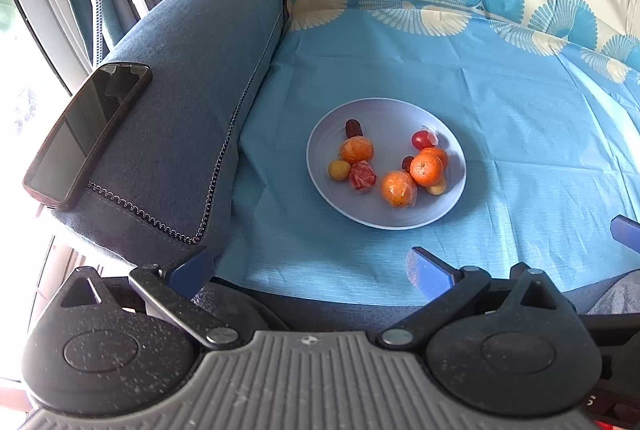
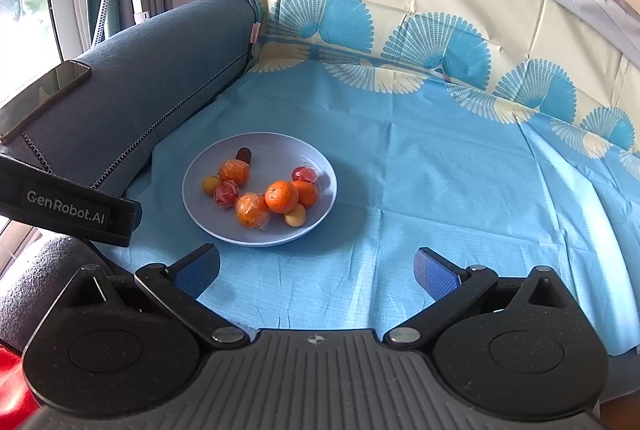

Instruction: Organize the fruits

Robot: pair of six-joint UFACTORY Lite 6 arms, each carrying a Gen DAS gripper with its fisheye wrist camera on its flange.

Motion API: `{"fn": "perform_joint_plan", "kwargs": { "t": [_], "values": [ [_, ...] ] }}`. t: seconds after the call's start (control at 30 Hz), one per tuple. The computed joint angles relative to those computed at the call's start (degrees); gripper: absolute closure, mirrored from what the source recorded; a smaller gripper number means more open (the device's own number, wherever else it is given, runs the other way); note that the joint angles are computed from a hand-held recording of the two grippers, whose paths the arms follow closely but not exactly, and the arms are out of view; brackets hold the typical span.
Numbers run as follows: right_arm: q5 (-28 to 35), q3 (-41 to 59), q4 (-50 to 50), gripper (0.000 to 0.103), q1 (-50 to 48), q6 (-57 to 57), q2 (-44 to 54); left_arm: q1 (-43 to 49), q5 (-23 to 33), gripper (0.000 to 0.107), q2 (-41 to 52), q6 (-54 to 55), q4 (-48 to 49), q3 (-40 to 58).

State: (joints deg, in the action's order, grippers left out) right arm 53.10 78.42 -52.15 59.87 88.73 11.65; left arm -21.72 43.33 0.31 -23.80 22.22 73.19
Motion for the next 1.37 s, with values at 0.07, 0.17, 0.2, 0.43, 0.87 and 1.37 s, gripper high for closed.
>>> {"fn": "perform_joint_plan", "kwargs": {
  "t": [0.07,0.17,0.2,0.43,0.87,1.37],
  "values": [
    [-0.16,0.01,0.17,0.001,-0.07,-0.24,-0.04,-0.06,0.19,0.004,0.15,-0.47,0.42,0.05],
    [-0.3,0.09,0.01,0.001,-0.12,-0.22,-0.05,-0.43,0.76,0.004,0.71,-1.39,1.6,0.46],
    [-0.26,0.11,-0.05,0.001,-0.1,-0.14,-0.05,-0.7,1.0,0.004,0.93,-1.97,2.08,0.63],
    [-0.05,0.48,0.05,0.001,-0.1,-0.29,0.14,-0.63,1.04,0.004,0.7,-2.38,2.15,0.4],
    [-0.39,-0.23,-0.63,0.001,-0.15,0.55,-0.19,-1.57,0.64,0.004,-0.44,-1.81,2.97,-0.46],
    [-0.93,0.21,-0.53,0.001,-0.7,-0.54,-0.48,-2.22,1.03,0.004,-0.81,-6.87,7.68,-0.46]
  ]
}}
